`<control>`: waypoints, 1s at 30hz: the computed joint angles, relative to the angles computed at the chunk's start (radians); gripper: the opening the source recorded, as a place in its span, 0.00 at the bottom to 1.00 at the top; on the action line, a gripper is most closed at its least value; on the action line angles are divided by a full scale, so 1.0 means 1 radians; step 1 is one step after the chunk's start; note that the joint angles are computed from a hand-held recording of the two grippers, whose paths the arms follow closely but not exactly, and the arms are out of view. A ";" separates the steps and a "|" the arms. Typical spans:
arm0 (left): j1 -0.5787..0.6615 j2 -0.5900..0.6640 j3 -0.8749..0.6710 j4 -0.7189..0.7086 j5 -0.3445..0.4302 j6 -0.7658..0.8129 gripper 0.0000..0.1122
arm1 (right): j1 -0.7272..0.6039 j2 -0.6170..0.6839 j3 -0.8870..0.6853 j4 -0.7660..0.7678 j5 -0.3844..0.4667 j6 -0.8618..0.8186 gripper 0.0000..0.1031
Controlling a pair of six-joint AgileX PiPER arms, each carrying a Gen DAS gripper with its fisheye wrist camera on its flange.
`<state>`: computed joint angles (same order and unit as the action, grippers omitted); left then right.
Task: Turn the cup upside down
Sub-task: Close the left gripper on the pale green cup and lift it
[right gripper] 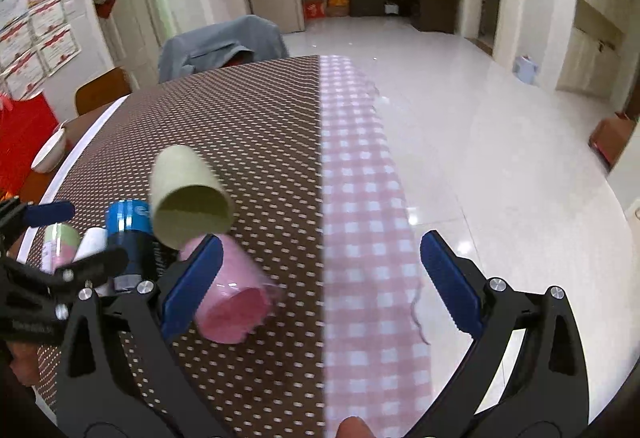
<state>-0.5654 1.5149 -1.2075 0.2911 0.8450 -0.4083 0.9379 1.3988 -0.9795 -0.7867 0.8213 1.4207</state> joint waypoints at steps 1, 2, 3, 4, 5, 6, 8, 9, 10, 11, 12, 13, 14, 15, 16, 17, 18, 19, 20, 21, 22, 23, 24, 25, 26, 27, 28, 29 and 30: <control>-0.002 0.010 -0.005 -0.001 0.004 0.002 0.88 | -0.011 -0.014 0.017 0.007 -0.007 -0.003 0.94; -0.002 0.012 -0.002 0.000 0.004 0.000 0.88 | -0.018 -0.020 0.027 0.009 -0.013 -0.004 0.94; 0.011 0.016 -0.002 0.000 0.004 0.009 0.88 | -0.026 -0.027 0.037 0.012 -0.019 -0.007 0.94; 0.022 0.022 -0.006 0.005 0.010 0.012 0.88 | -0.029 -0.036 0.047 0.012 -0.023 -0.005 0.94; 0.034 0.024 -0.010 0.002 0.018 0.024 0.88 | -0.036 -0.040 0.051 0.015 -0.031 -0.011 0.94; 0.048 0.027 -0.015 -0.005 0.023 0.043 0.88 | -0.037 -0.044 0.055 0.017 -0.039 -0.013 0.94; 0.077 0.034 -0.032 -0.034 0.030 0.097 0.88 | -0.042 -0.035 0.046 0.017 -0.050 -0.016 0.94; 0.085 0.041 -0.043 -0.038 0.037 0.111 0.88 | -0.047 -0.024 0.038 0.018 -0.059 -0.019 0.94; 0.093 0.052 -0.057 -0.034 0.043 0.117 0.88 | -0.050 -0.024 0.039 0.016 -0.068 -0.019 0.94; 0.104 0.066 -0.074 -0.039 0.047 0.131 0.88 | -0.054 -0.017 0.035 0.015 -0.078 -0.022 0.94; 0.112 0.079 -0.089 -0.045 0.050 0.141 0.88 | -0.058 -0.014 0.033 0.015 -0.082 -0.023 0.94; 0.117 0.094 -0.110 -0.038 0.054 0.143 0.88 | -0.063 -0.007 0.027 0.016 -0.089 -0.026 0.94; 0.119 0.105 -0.125 -0.036 0.054 0.151 0.88 | -0.067 -0.003 0.025 0.018 -0.093 -0.028 0.94; 0.123 0.117 -0.141 -0.044 0.055 0.169 0.88 | -0.071 0.002 0.019 0.021 -0.097 -0.033 0.94; 0.133 0.138 -0.169 -0.073 0.062 0.209 0.88 | -0.074 0.001 0.020 0.022 -0.100 -0.035 0.94; 0.141 0.150 -0.184 -0.094 0.066 0.237 0.88 | -0.079 0.008 0.011 0.027 -0.101 -0.043 0.94; 0.151 0.164 -0.201 -0.123 0.070 0.274 0.88 | -0.082 0.012 0.005 0.029 -0.101 -0.047 0.94; 0.161 0.182 -0.221 -0.151 0.079 0.310 0.88 | -0.083 0.016 0.002 0.027 -0.102 -0.047 0.94; 0.166 0.199 -0.238 -0.160 0.085 0.325 0.88 | -0.084 0.017 0.002 0.027 -0.103 -0.046 0.94; 0.167 0.210 -0.247 -0.161 0.087 0.330 0.88 | -0.085 0.020 -0.002 0.028 -0.102 -0.048 0.94; 0.168 0.223 -0.260 -0.163 0.089 0.337 0.88 | -0.088 0.027 -0.009 0.031 -0.103 -0.052 0.94; 0.164 0.233 -0.268 -0.152 0.089 0.330 0.88 | -0.092 0.033 -0.015 0.035 -0.106 -0.055 0.94; 0.158 0.238 -0.272 -0.143 0.086 0.323 0.88 | -0.098 0.038 -0.020 0.040 -0.109 -0.060 0.94; 0.148 0.242 -0.272 -0.126 0.081 0.315 0.88 | -0.100 0.045 -0.025 0.044 -0.111 -0.063 0.94; 0.143 0.244 -0.273 -0.123 0.077 0.319 0.88 | -0.101 0.049 -0.030 0.051 -0.111 -0.067 0.94; 0.139 0.247 -0.273 -0.123 0.071 0.326 0.88 | -0.102 0.053 -0.033 0.055 -0.114 -0.071 0.94; 0.133 0.251 -0.273 -0.116 0.065 0.329 0.88 | -0.104 0.058 -0.038 0.059 -0.117 -0.078 0.94; 0.128 0.259 -0.277 -0.100 0.064 0.322 0.88 | -0.105 0.060 -0.039 0.059 -0.119 -0.082 0.94; 0.125 0.262 -0.276 -0.087 0.063 0.316 0.88 | -0.104 0.063 -0.044 0.061 -0.120 -0.088 0.94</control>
<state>-0.4409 1.7771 -1.4836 0.2039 0.9081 -0.0924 0.8340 1.4618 -1.0235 -0.7256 0.7018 1.3332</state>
